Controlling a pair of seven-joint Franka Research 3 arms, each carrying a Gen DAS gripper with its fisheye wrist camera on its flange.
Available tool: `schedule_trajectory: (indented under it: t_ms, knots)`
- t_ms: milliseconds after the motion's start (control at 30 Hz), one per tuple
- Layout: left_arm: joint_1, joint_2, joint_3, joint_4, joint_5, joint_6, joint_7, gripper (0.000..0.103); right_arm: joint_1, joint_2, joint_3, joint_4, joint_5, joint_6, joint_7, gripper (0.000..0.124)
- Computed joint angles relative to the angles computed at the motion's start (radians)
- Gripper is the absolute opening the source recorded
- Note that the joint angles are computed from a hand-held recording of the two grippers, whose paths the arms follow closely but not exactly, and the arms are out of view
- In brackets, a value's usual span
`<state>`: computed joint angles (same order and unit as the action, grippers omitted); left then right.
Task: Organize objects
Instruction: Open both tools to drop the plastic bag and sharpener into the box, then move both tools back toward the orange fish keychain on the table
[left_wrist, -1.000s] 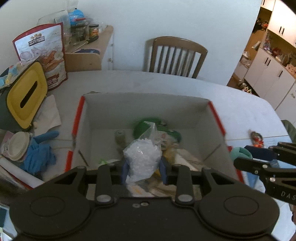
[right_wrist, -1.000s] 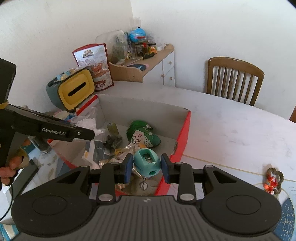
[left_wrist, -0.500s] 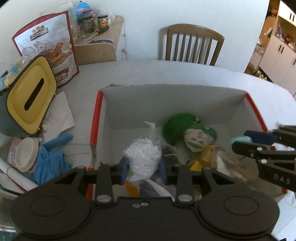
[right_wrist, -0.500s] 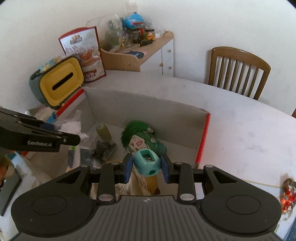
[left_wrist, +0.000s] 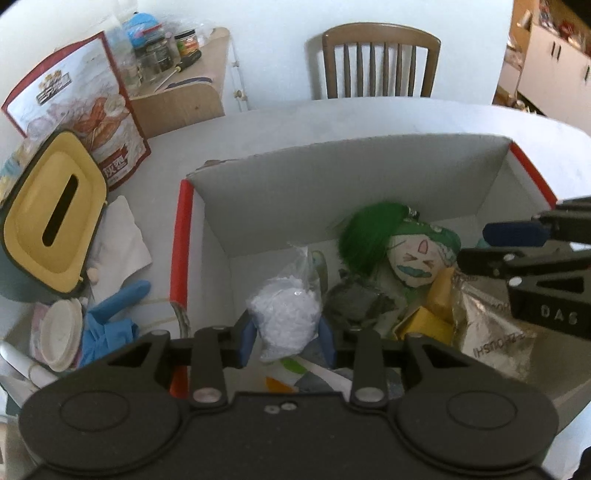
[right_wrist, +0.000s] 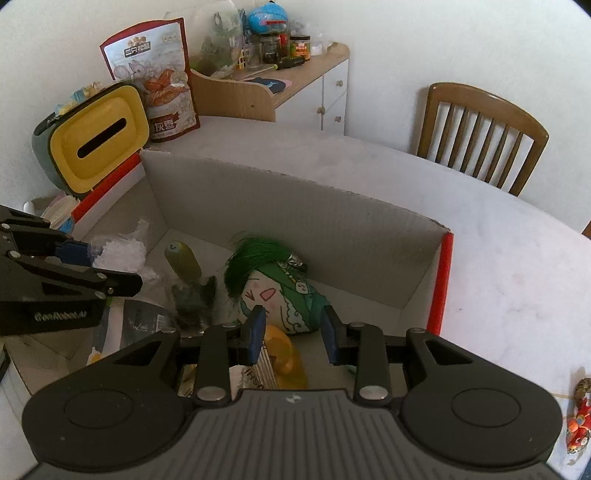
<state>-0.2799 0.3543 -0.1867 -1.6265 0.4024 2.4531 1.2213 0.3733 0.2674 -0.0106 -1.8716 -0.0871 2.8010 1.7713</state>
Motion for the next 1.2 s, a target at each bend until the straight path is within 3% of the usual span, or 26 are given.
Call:
schedule_trajectory:
  t_ms: [233, 367, 433, 533, 1200]
  knots:
    - [-0.011, 0.013, 0.002, 0.025, 0.014, -0.038, -0.012, 0.042, -0.033, -0.011, 0.040, -0.014, 0.101, 0.000, -0.075, 0.032]
    - [-0.017, 0.001, 0.005, 0.015, 0.020, -0.031, -0.035, 0.065, -0.040, -0.024, 0.051, -0.024, 0.146, 0.003, -0.114, 0.032]
    - [-0.015, -0.007, 0.001, 0.007, 0.018, -0.023, -0.038, 0.065, -0.041, -0.035, 0.054, -0.031, 0.165, 0.005, -0.128, 0.035]
    - [-0.012, -0.020, -0.003, -0.004, 0.009, -0.016, -0.043, 0.065, -0.034, -0.055, 0.048, -0.054, 0.162, 0.022, -0.123, 0.048]
    - [-0.024, -0.168, -0.035, -0.139, 0.014, 0.074, -0.103, 0.077, -0.063, -0.256, 0.078, -0.250, 0.209, 0.112, -0.134, 0.051]
